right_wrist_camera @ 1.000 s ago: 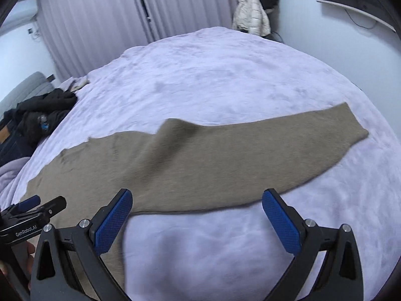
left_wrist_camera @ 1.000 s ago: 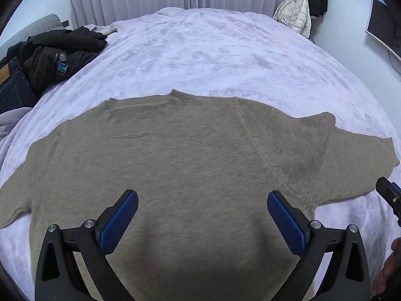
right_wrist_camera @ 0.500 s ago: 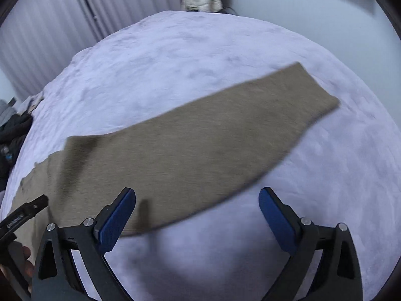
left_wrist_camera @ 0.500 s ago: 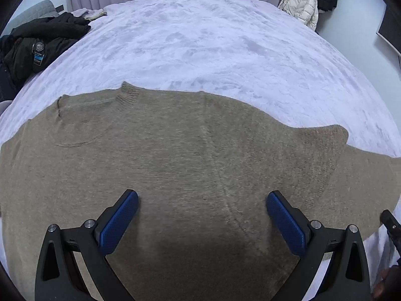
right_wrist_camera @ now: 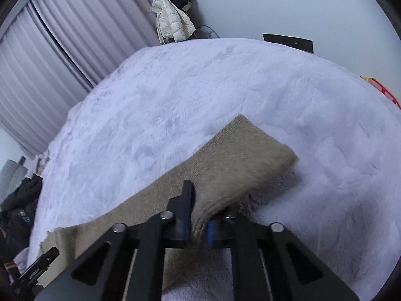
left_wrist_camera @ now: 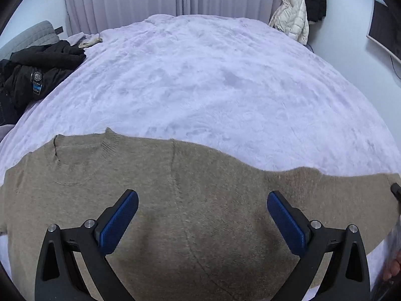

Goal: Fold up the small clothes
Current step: 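Close the right tool on the sweater's sleeve cuff and lift it, then carry the held sleeve across the sweater body with the right tool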

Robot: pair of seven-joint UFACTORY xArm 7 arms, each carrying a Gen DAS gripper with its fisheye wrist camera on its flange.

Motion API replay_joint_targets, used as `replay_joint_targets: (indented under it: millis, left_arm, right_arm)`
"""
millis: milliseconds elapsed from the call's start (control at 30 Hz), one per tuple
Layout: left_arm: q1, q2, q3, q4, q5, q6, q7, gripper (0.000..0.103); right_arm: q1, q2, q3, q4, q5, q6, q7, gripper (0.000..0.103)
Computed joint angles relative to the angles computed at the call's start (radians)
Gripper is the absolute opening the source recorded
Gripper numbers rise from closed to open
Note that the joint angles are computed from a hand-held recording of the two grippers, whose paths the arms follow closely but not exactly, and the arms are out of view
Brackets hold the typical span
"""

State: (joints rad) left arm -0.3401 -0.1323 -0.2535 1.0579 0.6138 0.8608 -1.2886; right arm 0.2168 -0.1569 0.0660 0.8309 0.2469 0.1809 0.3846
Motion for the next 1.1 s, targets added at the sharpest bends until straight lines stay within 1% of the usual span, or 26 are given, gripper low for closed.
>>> replay_joint_targets:
  millis: [33,67,100,133,200,267,300,333,367,400,433,467,500,533,600,667,733,800,833,900,933,967,1000,1033,1067,1100]
  left_arm:
    - [0.003,-0.005,0.002,-0.001,0.0,0.005,-0.007,0.103]
    - [0.005,-0.005,0.007,0.0,-0.013,0.002,-0.003,0.103]
    - [0.005,-0.001,0.012,0.0,-0.035,-0.01,0.01,0.103]
    - [0.005,0.01,0.016,0.004,-0.056,-0.024,0.026,0.103]
    - [-0.003,0.045,0.014,0.022,-0.077,-0.043,0.051,0.103]
    - [-0.027,0.125,0.013,0.072,-0.142,-0.038,0.154,0.103]
    - [-0.025,0.182,-0.006,0.115,-0.16,-0.004,0.202,0.103]
    - [-0.065,0.226,0.012,0.16,-0.136,0.063,0.208,0.103]
    - [-0.114,0.242,0.037,0.181,-0.07,0.1,0.173,0.103]
    - [-0.12,0.248,0.031,0.198,-0.046,0.126,0.156,0.103]
    - [-0.146,0.242,0.055,0.203,-0.054,0.13,0.165,0.103]
    - [-0.13,0.215,0.044,0.185,-0.067,0.092,0.176,0.103]
    - [-0.125,0.178,0.05,0.146,-0.077,0.017,0.184,0.103]
    - [-0.122,0.146,0.051,0.119,-0.064,-0.025,0.17,0.103]
    - [-0.118,0.133,0.045,0.115,-0.011,-0.01,0.119,0.103]
    - [-0.097,0.126,0.055,0.094,-0.055,-0.012,0.112,0.103]
    - [-0.071,0.115,0.067,0.041,-0.124,-0.065,0.115,0.103]
    - [-0.063,0.145,0.061,0.021,-0.129,-0.058,0.118,0.103]
    - [-0.067,0.158,0.057,0.035,-0.111,-0.04,0.126,0.103]
    - [-0.078,0.161,0.053,0.072,-0.097,-0.002,0.149,0.103]
    - [-0.078,0.139,0.053,0.06,-0.093,-0.034,0.156,0.103]
    - [-0.077,0.102,0.053,0.028,-0.063,-0.088,0.129,0.103]
    - [-0.074,0.081,0.045,0.012,-0.023,-0.1,0.087,0.103]
    - [-0.073,0.081,0.038,0.016,-0.007,-0.079,0.067,0.103]
    - [-0.072,0.113,0.029,0.045,-0.024,-0.016,0.08,0.103]
    - [-0.074,0.159,0.032,0.076,-0.076,0.04,0.129,0.103]
  right_arm:
    - [0.011,-0.03,-0.009,-0.027,0.063,-0.03,-0.057,0.007]
    - [-0.019,-0.064,0.022,-0.053,0.084,-0.049,-0.079,0.007]
    - [-0.069,-0.1,0.07,-0.08,0.063,-0.071,-0.064,0.007]
    - [-0.077,-0.139,0.076,-0.108,0.02,-0.093,-0.035,0.007]
    - [-0.06,-0.19,0.046,-0.142,-0.098,-0.121,0.043,0.007]
    - [-0.085,-0.208,0.064,-0.146,-0.143,-0.126,0.058,0.007]
    - [-0.089,-0.195,0.065,-0.132,-0.162,-0.108,0.057,0.007]
    - [-0.117,-0.173,0.086,-0.114,-0.196,-0.082,0.068,0.007]
    - [-0.137,-0.15,0.101,-0.096,-0.227,-0.049,0.084,0.007]
    - [-0.129,-0.123,0.091,-0.077,-0.234,-0.002,0.083,0.007]
    - [-0.124,-0.105,0.083,-0.068,-0.239,0.048,0.094,0.007]
    - [-0.116,-0.094,0.074,-0.067,-0.222,0.072,0.092,0.011]
    - [-0.066,-0.09,0.025,-0.078,-0.162,0.076,0.055,0.012]
    - [-0.021,-0.093,-0.019,-0.096,-0.084,0.061,0.007,0.019]
    - [0.062,-0.096,-0.099,-0.112,0.071,0.031,-0.105,0.024]
    - [0.056,-0.098,-0.097,-0.111,0.105,0.033,-0.126,0.024]
    - [0.016,-0.1,-0.055,-0.103,0.06,0.047,-0.094,0.024]
    - [0.002,-0.091,-0.033,-0.094,0.03,0.035,-0.082,0.024]
    - [0.001,-0.088,-0.029,-0.095,0.023,0.027,-0.084,0.023]
    - [-0.024,-0.073,-0.005,-0.081,-0.029,0.046,-0.054,0.009]
    - [-0.028,-0.067,-0.001,-0.072,-0.044,0.06,-0.051,0.008]
    - [-0.036,-0.073,0.006,-0.075,-0.064,0.057,-0.039,0.008]
    - [-0.044,-0.081,0.014,-0.08,-0.084,0.049,-0.026,0.008]
    - [-0.057,-0.095,0.025,-0.088,-0.111,0.041,-0.005,0.007]
    - [-0.07,-0.103,0.036,-0.091,-0.138,0.039,0.016,0.007]
    - [-0.086,-0.109,0.051,-0.091,-0.171,0.045,0.042,0.007]
